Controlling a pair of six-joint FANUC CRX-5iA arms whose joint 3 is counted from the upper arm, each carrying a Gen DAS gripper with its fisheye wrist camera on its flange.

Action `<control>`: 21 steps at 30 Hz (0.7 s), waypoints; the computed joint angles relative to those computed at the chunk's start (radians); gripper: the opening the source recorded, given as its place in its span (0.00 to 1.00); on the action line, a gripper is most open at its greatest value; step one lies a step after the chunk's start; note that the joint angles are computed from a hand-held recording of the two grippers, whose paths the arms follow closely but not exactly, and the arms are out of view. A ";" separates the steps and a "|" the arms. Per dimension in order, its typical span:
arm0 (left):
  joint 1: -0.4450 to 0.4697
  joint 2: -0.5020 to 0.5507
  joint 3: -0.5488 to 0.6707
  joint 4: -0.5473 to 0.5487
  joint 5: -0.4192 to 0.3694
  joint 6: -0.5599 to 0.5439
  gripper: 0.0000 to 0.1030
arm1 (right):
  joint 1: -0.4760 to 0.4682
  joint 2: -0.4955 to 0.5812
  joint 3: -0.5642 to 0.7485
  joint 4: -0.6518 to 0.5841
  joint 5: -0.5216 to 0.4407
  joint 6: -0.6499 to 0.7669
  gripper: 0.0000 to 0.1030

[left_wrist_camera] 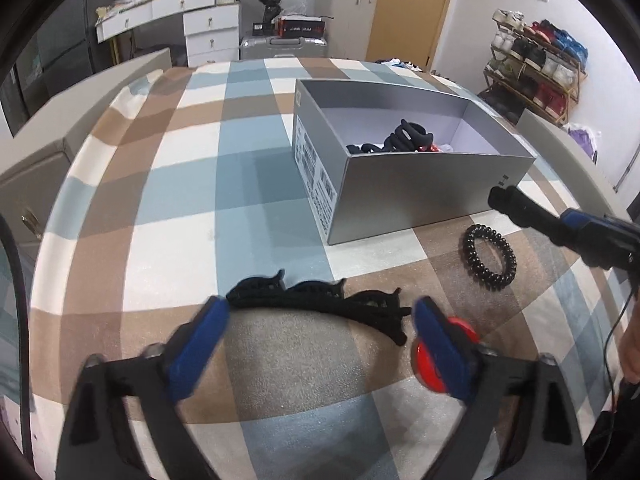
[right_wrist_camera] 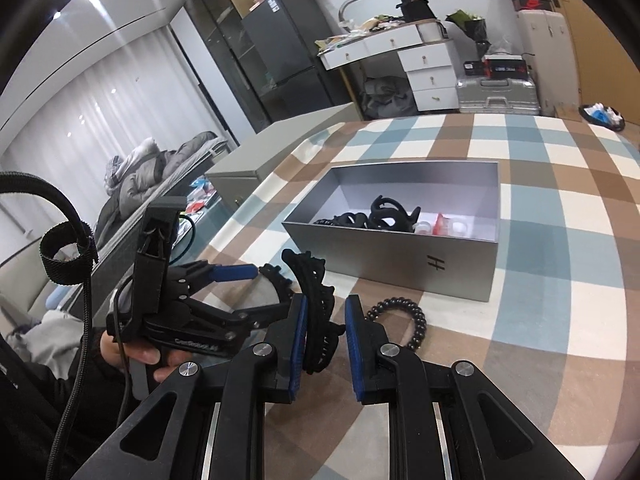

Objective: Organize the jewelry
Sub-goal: 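Grasp the long black clip strip with the left gripper while the right gripper holds the claw clip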

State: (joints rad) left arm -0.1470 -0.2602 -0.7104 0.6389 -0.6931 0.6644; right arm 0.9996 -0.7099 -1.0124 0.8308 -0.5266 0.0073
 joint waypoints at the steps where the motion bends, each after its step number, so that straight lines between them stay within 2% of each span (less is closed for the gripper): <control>1: 0.001 -0.006 -0.008 0.016 0.003 -0.018 0.57 | -0.001 -0.003 -0.002 0.007 -0.002 -0.006 0.17; 2: 0.007 -0.009 -0.011 0.029 -0.009 -0.033 0.39 | 0.002 -0.009 -0.004 0.008 -0.008 -0.007 0.17; 3: 0.014 -0.010 -0.011 0.037 -0.022 -0.039 0.36 | 0.000 -0.011 -0.007 0.016 -0.009 -0.015 0.17; 7: 0.020 -0.013 -0.018 0.054 -0.024 -0.042 0.36 | -0.001 -0.019 -0.012 0.024 -0.019 -0.029 0.18; 9: 0.021 -0.013 -0.017 0.045 -0.017 -0.019 0.40 | 0.004 -0.020 -0.011 0.023 -0.028 -0.029 0.18; 12: 0.017 -0.018 -0.012 0.016 0.011 0.046 0.55 | 0.005 -0.024 -0.015 0.031 -0.029 -0.040 0.18; 14: 0.014 -0.029 -0.028 0.038 0.054 0.045 0.76 | 0.010 -0.027 -0.016 0.031 -0.031 -0.042 0.18; 16: 0.010 -0.032 -0.043 0.067 0.100 0.013 0.84 | 0.016 -0.030 -0.016 0.030 -0.039 -0.040 0.18; 17: 0.010 -0.023 -0.044 0.087 0.102 -0.021 0.85 | 0.018 -0.032 -0.016 0.029 -0.043 -0.041 0.18; 21: 0.028 0.047 0.008 0.068 0.026 -0.086 0.85 | 0.024 -0.037 -0.018 0.028 -0.049 -0.045 0.18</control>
